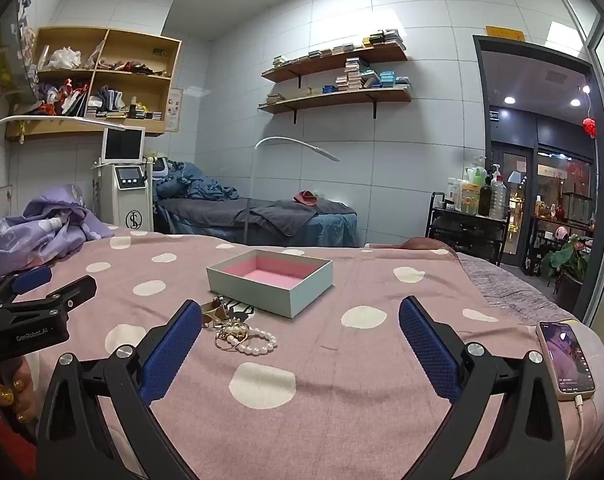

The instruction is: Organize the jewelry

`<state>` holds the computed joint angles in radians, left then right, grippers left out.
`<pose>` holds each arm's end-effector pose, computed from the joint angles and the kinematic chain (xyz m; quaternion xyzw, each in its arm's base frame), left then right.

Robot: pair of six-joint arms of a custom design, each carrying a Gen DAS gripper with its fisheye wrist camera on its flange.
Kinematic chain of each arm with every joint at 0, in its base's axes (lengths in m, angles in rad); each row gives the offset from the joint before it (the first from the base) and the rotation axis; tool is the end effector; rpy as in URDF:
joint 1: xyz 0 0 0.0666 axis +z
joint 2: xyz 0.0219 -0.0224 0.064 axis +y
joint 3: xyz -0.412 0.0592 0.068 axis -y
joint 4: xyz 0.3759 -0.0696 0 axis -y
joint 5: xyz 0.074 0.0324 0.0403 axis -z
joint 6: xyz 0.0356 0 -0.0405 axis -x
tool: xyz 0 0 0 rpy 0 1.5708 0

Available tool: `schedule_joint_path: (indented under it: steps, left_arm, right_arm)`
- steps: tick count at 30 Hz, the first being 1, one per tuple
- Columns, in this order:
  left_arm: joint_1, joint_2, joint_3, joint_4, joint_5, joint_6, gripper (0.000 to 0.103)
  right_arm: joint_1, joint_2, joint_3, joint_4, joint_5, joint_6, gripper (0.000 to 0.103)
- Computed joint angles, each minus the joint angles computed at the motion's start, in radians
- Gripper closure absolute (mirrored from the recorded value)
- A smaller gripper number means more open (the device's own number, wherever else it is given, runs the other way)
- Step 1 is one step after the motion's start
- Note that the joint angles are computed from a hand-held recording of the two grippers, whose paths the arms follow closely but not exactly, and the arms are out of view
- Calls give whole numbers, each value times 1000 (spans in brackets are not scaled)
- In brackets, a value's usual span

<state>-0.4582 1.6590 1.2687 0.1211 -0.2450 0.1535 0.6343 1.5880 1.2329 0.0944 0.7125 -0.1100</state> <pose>0.5221 -0.2483 0.3629 0.0467 0.7917 -0.0883 0.6026 0.4546 0.3050 0.3845 0.0126 0.7729 -0.0500 0.6324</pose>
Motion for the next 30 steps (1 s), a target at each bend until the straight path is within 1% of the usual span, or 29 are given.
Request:
schedule_joint_path:
  steps: [1,11,15,16,30]
  left_arm:
    - [0,0,0,0,0,0,5]
    - [10,4,0,-1,16,-1,5]
    - [18,5,-5,4,25,-4,5]
    - [5,2,2,-10,8,-5,5]
    - [0,2,0,-6,-1,-12,5]
  right_arm:
    - [0,0,2,-8,-3,-12,6]
    - [-6,-1,-1,-9,-9,-8,6]
    - [1,2,2,-7,1,-7,6]
    - [-1,3,3,-7,0,-7,6]
    - [-3,2,2,-13,-4,-12,6]
